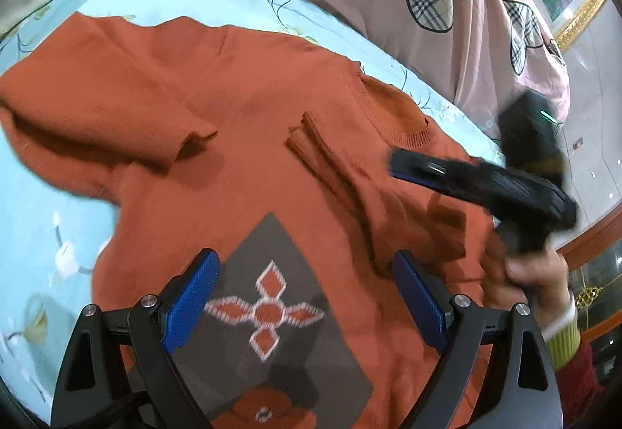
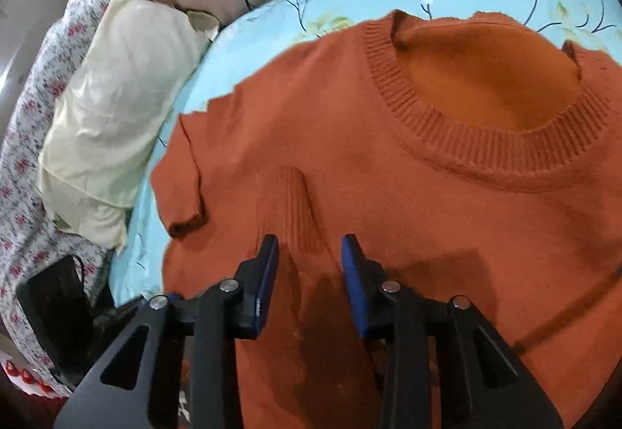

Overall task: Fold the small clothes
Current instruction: 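Fold the held sleeve across the sweater body with the right gripper and release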

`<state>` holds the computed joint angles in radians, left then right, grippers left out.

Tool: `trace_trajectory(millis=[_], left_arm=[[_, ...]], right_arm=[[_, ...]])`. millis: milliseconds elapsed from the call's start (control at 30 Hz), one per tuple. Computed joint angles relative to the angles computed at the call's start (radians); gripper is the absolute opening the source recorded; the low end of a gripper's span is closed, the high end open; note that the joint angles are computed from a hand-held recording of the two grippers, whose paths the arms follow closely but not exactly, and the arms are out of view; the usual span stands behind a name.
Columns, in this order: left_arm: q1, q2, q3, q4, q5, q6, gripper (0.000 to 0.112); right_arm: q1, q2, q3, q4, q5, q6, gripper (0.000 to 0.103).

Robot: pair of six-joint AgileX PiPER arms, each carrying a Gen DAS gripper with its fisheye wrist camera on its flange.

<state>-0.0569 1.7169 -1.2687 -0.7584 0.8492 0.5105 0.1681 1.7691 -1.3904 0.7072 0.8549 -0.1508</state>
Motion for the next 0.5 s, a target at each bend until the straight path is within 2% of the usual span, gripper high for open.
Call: trace_trajectory(millis=[67,200,367,433,467,500], left_arm=[[0.003,-0.023,0.024,0.007,-0.004,0.013,0.091],[0.035,-0.076,0.085,-0.017,-0.002,0.073,0.091],[0.068,-0.1,0.136,-0.068,0.011,0.109,0.091],[0.078,-0.116,0.158,-0.078,0.013,0.12,0.091],[0.083,-0.123,0.167,-0.08,0.017,0.125,0.091],[0.089,-0.131,0.177,-0.082,0.024,0.133,0.091]], right_arm=[[0.014,-0.053,0.049,-0.002,-0.062,0.006,0.035],[0.158,-0.15,0.062,-0.271,-0.126,0.198,0.035],[0.35,-0.085,-0.036,-0.622,-0.06,0.446,0.035],[0.384,-0.053,-0.056,-0.691,-0.035,0.496,0.021],[0.386,-0.046,-0.058,-0.708,-0.028,0.515,0.005],[0.383,-0.049,-0.047,-0.715,-0.035,0.531,0.005]])
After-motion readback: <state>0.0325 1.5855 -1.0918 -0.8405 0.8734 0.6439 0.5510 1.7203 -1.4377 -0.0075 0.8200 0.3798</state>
